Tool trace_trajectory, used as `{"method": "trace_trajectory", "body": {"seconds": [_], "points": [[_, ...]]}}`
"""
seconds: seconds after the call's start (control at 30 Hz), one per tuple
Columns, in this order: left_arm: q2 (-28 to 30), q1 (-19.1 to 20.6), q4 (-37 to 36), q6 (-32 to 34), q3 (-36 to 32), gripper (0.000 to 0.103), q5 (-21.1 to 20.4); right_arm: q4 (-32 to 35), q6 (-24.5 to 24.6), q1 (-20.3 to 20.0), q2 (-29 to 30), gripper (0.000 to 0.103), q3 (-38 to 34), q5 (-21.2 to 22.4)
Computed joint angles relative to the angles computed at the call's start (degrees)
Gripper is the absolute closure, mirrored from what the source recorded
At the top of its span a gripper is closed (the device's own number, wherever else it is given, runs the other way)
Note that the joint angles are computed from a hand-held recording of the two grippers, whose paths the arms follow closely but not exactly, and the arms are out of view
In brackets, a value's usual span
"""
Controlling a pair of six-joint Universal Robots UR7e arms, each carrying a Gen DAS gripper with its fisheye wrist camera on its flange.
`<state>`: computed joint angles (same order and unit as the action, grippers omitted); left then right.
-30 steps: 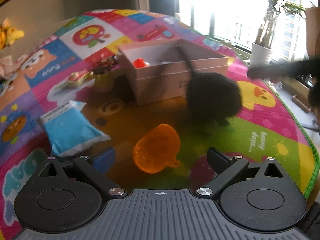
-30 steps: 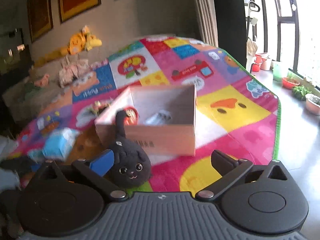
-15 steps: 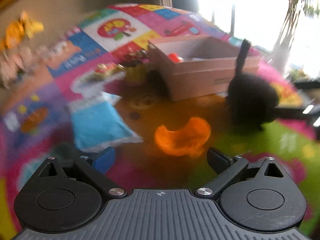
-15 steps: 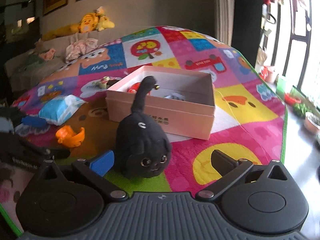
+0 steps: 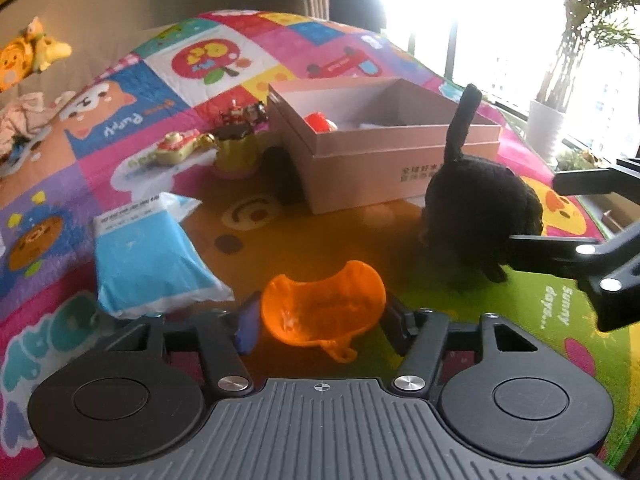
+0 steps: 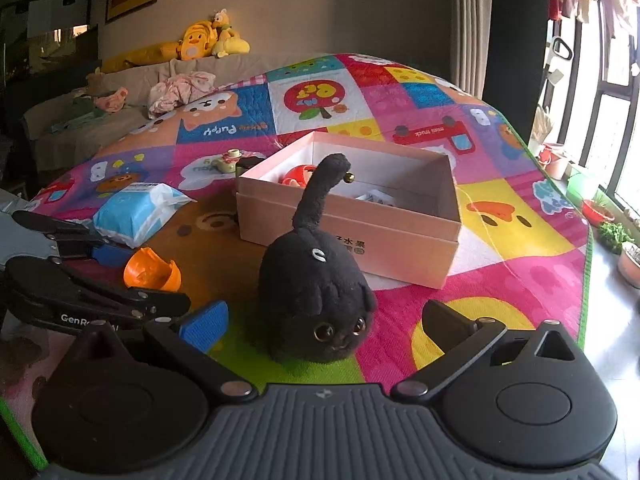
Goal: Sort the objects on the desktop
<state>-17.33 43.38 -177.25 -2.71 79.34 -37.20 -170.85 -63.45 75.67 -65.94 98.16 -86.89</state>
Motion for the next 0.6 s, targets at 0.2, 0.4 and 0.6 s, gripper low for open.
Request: {"method": "trace_trajectory", "body": {"seconds": [0.2, 0.4, 0.6], "points": [[-0.6, -0.5, -1.3, 2.3, 1.3, 0.038, -1.5, 1.7, -0.3, 1.6, 3.9, 0.002, -4.0, -2.4], [-0.9, -0.7, -5.1, 8.4, -0.5, 0.038, -4.2, 5.5, 0.6, 3.0, 4.8, 0.036, -8.0, -6.9], [5.6, 0.7, -7.1, 22.2, -16.6, 0.038, -9.5, 10.8, 7.6, 2.9, 0.5, 0.036, -14.4, 2.9]]}}
